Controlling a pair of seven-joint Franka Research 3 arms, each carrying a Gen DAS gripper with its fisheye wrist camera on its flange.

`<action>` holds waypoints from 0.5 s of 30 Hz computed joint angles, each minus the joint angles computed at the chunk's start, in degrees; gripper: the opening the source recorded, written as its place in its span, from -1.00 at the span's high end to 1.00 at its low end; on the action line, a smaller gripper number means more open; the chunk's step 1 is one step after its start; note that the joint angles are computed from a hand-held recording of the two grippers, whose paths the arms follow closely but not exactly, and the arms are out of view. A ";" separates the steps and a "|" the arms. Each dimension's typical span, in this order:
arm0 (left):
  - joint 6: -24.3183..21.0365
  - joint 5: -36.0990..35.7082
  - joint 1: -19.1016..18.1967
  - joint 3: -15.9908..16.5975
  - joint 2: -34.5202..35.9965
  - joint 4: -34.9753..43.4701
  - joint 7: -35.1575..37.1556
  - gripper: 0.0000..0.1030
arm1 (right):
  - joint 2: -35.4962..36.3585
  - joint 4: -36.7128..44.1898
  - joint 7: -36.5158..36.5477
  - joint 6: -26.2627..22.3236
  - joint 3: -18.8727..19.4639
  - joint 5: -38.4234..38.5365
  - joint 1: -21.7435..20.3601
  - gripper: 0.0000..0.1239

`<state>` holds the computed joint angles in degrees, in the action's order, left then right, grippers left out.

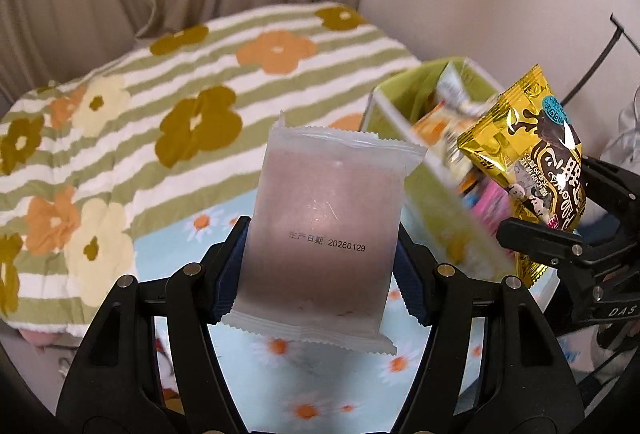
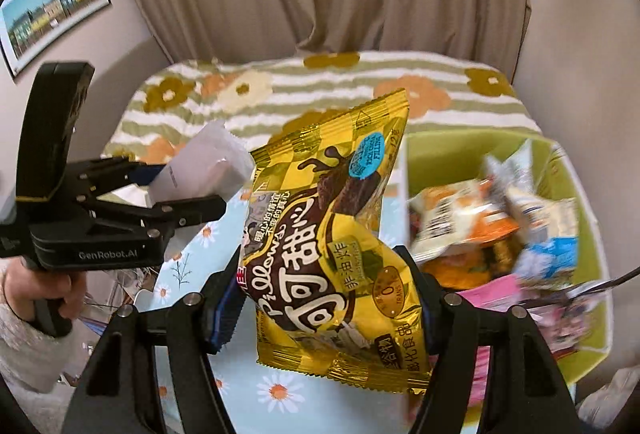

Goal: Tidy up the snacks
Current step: 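Carry both snacks over the box and open both tools to drop them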

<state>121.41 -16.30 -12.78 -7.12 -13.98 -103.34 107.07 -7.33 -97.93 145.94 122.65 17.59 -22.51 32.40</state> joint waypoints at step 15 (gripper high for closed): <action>5.10 7.90 -8.31 -10.13 7.77 8.29 -28.24 -0.22 | -23.14 -18.76 -19.35 4.24 -7.33 13.25 -8.62 -0.04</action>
<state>126.51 -8.40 -21.09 -17.24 -6.21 -95.06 78.83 -30.47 -116.69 126.58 126.89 10.26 -9.26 23.78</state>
